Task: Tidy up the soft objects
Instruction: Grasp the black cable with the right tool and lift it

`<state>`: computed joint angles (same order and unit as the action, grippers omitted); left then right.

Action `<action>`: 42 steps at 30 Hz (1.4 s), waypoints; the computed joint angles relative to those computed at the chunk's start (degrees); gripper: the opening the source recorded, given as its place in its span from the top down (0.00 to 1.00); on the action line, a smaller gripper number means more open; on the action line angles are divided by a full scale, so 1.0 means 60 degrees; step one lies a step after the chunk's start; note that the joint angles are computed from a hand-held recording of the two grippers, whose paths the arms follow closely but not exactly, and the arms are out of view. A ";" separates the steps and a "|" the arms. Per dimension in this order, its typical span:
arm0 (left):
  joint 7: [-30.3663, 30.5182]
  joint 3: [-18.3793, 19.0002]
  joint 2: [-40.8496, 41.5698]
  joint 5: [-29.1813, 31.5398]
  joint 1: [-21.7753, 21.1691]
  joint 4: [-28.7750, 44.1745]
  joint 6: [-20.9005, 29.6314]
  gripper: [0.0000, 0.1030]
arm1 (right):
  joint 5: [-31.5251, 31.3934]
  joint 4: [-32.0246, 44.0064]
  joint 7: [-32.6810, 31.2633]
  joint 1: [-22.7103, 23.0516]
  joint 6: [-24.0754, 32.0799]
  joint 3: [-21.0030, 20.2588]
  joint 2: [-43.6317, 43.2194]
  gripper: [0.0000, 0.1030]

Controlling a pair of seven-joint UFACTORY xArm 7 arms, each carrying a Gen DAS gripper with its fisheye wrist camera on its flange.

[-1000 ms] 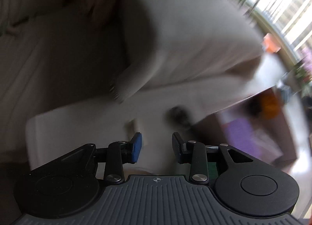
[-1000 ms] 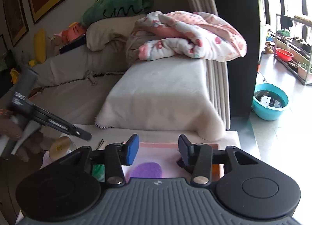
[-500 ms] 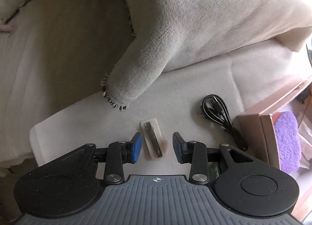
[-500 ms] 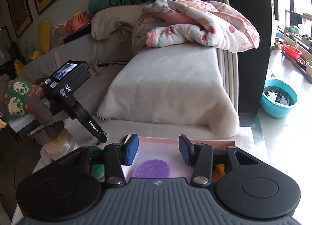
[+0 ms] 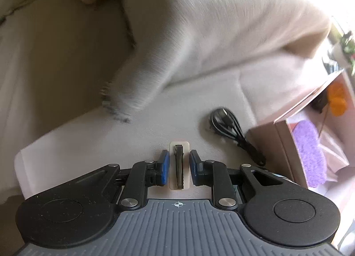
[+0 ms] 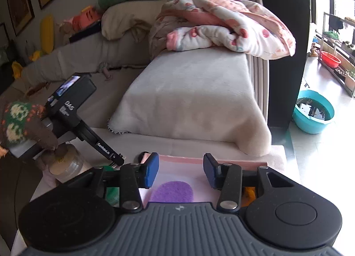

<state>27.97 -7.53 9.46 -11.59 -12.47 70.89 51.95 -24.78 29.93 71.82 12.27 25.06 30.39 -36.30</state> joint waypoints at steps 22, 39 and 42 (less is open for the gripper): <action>0.3897 0.1199 -0.1282 -0.4452 0.1861 -0.1598 -0.0359 0.78 | 0.1847 1.0233 -0.4813 0.3008 0.6274 -0.3419 1.0479 0.70; 0.2925 0.1472 -0.2885 -0.3843 0.2080 -0.2371 -0.0749 0.78 | 0.0311 0.7332 -0.2795 0.3498 0.3985 -0.3324 0.6957 0.87; 0.2639 0.1632 -0.3762 -0.3616 0.1951 -0.2602 -0.0633 0.78 | -0.0066 0.7317 -0.2522 0.3428 0.3832 -0.2921 0.6138 0.87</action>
